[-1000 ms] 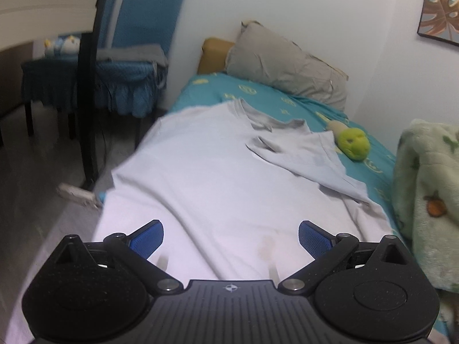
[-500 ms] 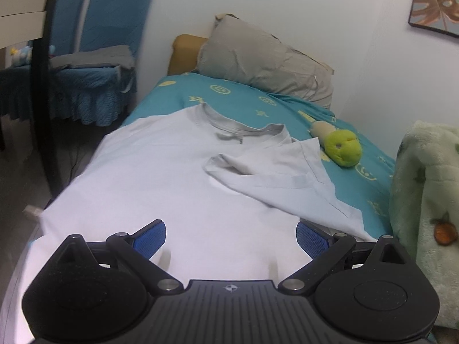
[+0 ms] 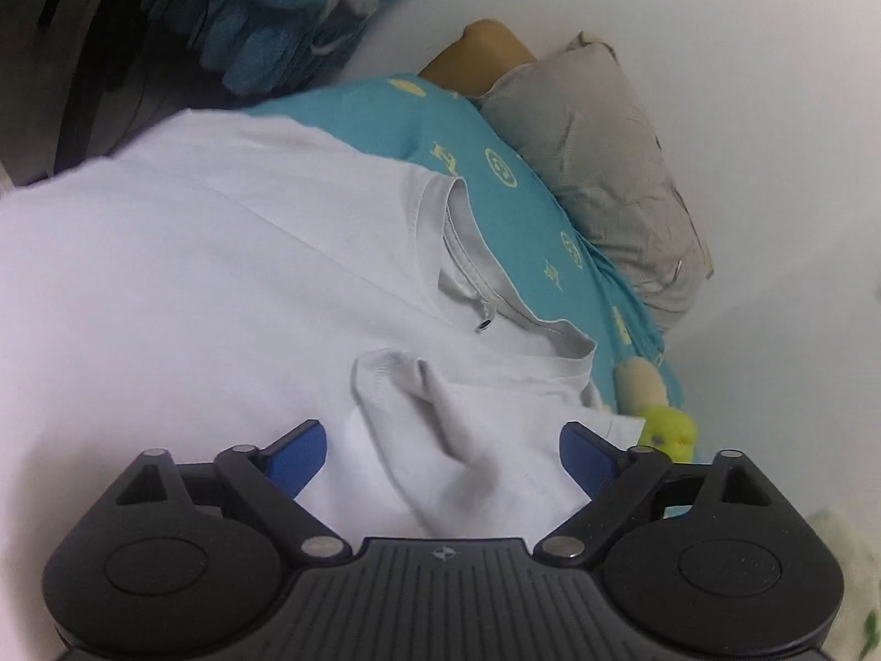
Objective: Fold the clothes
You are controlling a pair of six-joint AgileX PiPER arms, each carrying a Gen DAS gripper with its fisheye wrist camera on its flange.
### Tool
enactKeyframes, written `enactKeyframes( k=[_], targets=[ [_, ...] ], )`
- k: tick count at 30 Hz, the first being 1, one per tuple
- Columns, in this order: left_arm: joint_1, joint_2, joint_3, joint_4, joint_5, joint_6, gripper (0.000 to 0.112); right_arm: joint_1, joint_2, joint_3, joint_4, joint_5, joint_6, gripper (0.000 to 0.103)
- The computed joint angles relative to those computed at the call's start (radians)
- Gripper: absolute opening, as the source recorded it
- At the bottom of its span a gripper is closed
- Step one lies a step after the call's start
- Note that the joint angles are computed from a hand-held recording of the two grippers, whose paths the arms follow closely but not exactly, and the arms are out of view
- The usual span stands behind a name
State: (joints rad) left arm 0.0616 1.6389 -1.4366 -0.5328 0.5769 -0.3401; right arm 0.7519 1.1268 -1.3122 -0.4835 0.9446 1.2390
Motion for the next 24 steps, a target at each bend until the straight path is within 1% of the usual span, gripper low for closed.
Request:
enactKeyframes(
  k=[3, 4, 5, 8, 10, 12, 14, 15, 16, 17, 18, 19, 20, 23, 24],
  targets=[
    [-0.025, 0.06, -0.087, 0.104, 0.026, -0.072, 0.092, -0.036, 0.003, 0.009, 0.05, -0.018, -0.018, 0.103],
    [-0.034, 0.079, -0.117, 0.139, 0.036, -0.094, 0.084, -0.039, 0.005, 0.01, 0.056, -0.02, -0.02, 0.103],
    [-0.042, 0.098, -0.147, 0.173, 0.046, -0.115, 0.079, -0.042, 0.006, 0.011, 0.063, -0.021, -0.023, 0.103],
    [-0.069, 0.155, -0.249, 0.267, 0.118, -0.146, 0.078, -0.042, 0.011, 0.012, 0.071, -0.024, -0.03, 0.103],
    [-0.094, 0.196, -0.329, 0.347, 0.183, -0.154, 0.076, -0.04, 0.012, 0.014, 0.073, -0.026, -0.028, 0.103],
    [-0.126, 0.232, -0.402, 0.445, 0.247, -0.183, 0.065, -0.044, 0.014, 0.015, 0.081, -0.028, -0.03, 0.103],
    [-0.157, 0.269, -0.477, 0.536, 0.317, -0.204, 0.046, -0.048, 0.015, 0.014, 0.086, -0.028, -0.031, 0.103],
    [-0.168, 0.29, -0.515, 0.565, 0.347, -0.201, 0.041, -0.05, 0.015, 0.014, 0.088, -0.027, -0.031, 0.103],
    [-0.176, 0.307, -0.544, 0.59, 0.365, -0.2, 0.031, -0.052, 0.013, 0.015, 0.09, -0.028, -0.03, 0.103],
    [-0.176, 0.306, -0.539, 0.598, 0.345, -0.205, 0.013, -0.054, 0.011, 0.017, 0.092, -0.03, -0.029, 0.103],
    [-0.173, 0.308, -0.54, 0.586, 0.328, -0.203, 0.006, -0.057, 0.009, 0.019, 0.093, -0.031, -0.028, 0.103],
    [-0.17, 0.316, -0.55, 0.568, 0.32, -0.198, 0.006, -0.057, 0.007, 0.023, 0.089, -0.033, -0.022, 0.103],
    [-0.177, 0.314, -0.551, 0.583, 0.301, -0.204, 0.005, -0.055, 0.007, 0.023, 0.081, -0.029, -0.013, 0.103],
    [-0.228, 0.292, -0.559, 0.703, 0.19, -0.213, 0.005, -0.05, 0.003, 0.027, 0.062, -0.017, 0.007, 0.103],
    [-0.244, 0.314, -0.613, 0.768, 0.196, -0.239, 0.005, -0.049, 0.001, 0.03, 0.059, -0.015, 0.01, 0.103]
  ],
)
